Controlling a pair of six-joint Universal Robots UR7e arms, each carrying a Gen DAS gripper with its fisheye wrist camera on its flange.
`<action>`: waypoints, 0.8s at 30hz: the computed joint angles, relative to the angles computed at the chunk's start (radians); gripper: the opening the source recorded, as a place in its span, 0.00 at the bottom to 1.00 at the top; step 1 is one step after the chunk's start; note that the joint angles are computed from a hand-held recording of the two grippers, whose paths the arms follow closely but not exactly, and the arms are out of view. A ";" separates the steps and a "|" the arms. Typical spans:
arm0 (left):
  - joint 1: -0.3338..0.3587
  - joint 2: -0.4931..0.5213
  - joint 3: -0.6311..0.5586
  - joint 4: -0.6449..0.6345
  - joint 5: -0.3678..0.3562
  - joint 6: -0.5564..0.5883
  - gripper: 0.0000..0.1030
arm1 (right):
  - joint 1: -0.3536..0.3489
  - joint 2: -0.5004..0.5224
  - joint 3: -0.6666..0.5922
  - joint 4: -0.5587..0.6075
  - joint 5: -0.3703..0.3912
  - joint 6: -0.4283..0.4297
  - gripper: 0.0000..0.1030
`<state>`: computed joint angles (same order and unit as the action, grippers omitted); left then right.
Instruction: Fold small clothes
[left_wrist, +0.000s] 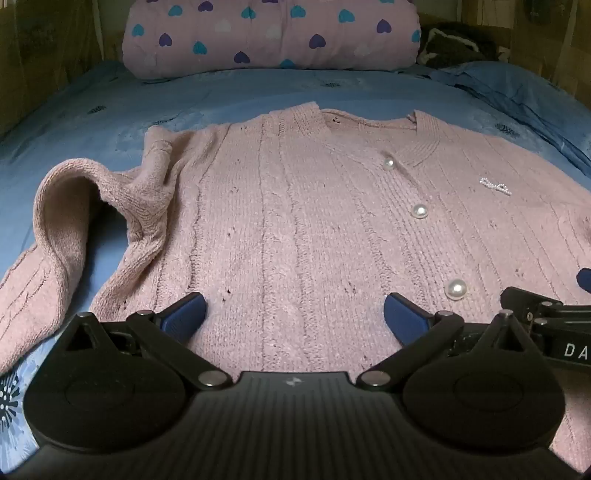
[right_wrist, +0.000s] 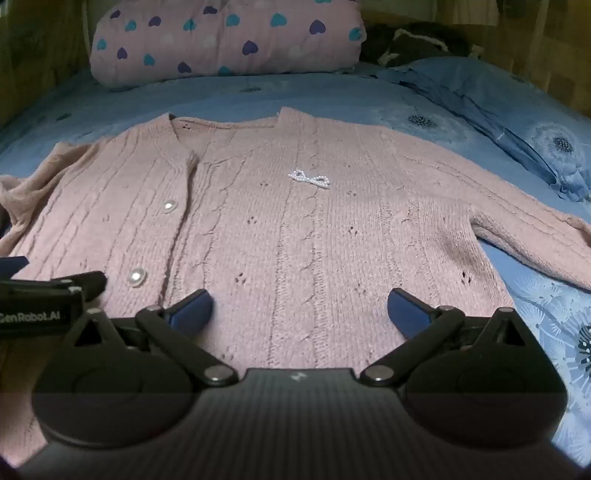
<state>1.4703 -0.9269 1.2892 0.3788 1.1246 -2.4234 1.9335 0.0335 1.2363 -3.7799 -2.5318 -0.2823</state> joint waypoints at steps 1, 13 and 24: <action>0.000 0.000 0.000 0.000 0.000 0.000 1.00 | 0.001 -0.001 0.001 0.008 -0.004 0.004 1.00; -0.001 0.000 0.001 -0.002 -0.004 0.003 1.00 | 0.001 0.003 -0.006 0.003 -0.004 -0.004 1.00; -0.001 0.000 0.001 -0.003 -0.004 0.005 1.00 | 0.002 0.006 -0.011 0.003 -0.007 -0.007 1.00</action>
<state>1.4696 -0.9271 1.2903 0.3761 1.1202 -2.4188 1.9351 0.0399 1.2256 -3.7773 -2.5383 -0.2896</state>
